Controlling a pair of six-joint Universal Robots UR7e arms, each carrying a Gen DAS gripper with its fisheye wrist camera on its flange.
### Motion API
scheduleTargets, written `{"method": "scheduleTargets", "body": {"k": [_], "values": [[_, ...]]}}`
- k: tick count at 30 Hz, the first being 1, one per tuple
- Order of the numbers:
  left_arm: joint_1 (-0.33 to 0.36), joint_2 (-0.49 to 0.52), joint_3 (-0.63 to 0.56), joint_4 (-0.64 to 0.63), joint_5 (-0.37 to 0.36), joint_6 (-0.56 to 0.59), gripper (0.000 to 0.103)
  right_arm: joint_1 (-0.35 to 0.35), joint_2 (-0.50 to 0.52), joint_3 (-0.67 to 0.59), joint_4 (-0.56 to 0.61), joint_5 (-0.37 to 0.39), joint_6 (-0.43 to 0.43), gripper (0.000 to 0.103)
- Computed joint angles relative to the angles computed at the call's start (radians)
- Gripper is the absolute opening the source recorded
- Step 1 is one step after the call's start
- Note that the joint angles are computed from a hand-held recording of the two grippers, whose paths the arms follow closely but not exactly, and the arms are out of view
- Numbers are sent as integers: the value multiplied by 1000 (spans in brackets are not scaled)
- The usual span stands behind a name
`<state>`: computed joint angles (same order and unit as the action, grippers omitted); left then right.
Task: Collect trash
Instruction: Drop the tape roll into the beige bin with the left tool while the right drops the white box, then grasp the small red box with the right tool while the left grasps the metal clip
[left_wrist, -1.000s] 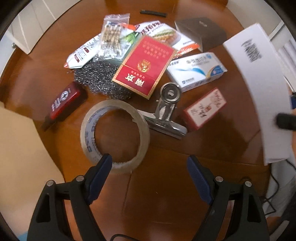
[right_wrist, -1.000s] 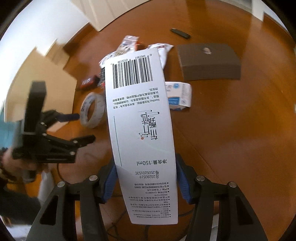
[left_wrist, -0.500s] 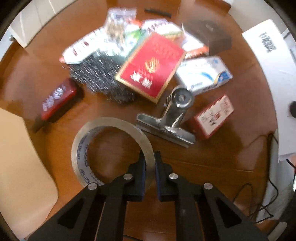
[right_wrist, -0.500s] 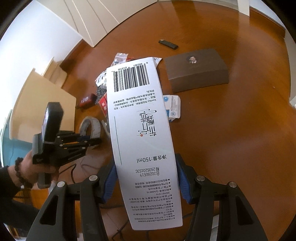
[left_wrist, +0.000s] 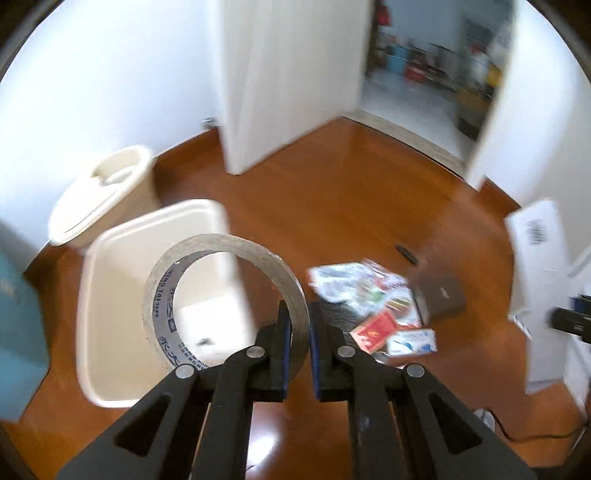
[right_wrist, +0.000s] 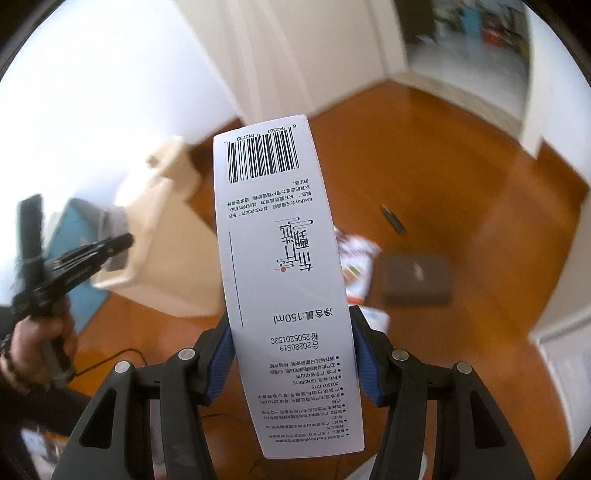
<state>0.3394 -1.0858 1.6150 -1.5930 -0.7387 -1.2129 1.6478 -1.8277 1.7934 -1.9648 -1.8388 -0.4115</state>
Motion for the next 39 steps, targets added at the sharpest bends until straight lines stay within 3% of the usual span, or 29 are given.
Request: {"method": "scheduleTargets", "body": {"k": [3, 6, 8, 12, 14, 15, 16, 23, 27, 29, 31, 35, 37, 39], "values": [[32, -55, 19, 78, 18, -50, 9, 109, 45, -87, 92, -1, 53, 59], [77, -95, 56, 50, 20, -22, 9, 199, 103, -145, 155, 3, 111, 59], [118, -121, 96, -17, -28, 9, 9, 254, 143, -169, 179, 6, 145, 59], [151, -168, 123, -45, -117, -22, 32, 338, 227, -201, 187, -10, 194, 59], [139, -221, 158, -69, -105, -100, 47, 359, 250, -208, 185, -13, 215, 59], [119, -239, 165, -51, -87, -131, 63, 373, 276, -215, 172, -13, 228, 60], [105, -246, 166, -29, -72, -138, 69, 377, 296, -219, 158, -12, 231, 60], [43, -293, 157, 193, -38, -304, 73, 434, 536, -252, -28, -40, 287, 60], [-18, -380, 171, 328, -37, -567, 73, 439, 648, -255, -79, -24, 317, 60], [-38, -391, 170, 354, -52, -625, 73, 429, 695, -256, -92, -12, 357, 60], [-36, -390, 173, 338, -60, -604, 73, 420, 751, -259, -110, -15, 397, 62], [-46, -372, 162, 348, -51, -600, 73, 403, 797, -264, 24, -66, 468, 67], [-55, -367, 157, 349, -45, -585, 73, 398, 784, -263, 49, -63, 468, 75], [-48, -358, 161, 315, -33, -544, 73, 386, 732, -255, 73, -43, 450, 76]]}}
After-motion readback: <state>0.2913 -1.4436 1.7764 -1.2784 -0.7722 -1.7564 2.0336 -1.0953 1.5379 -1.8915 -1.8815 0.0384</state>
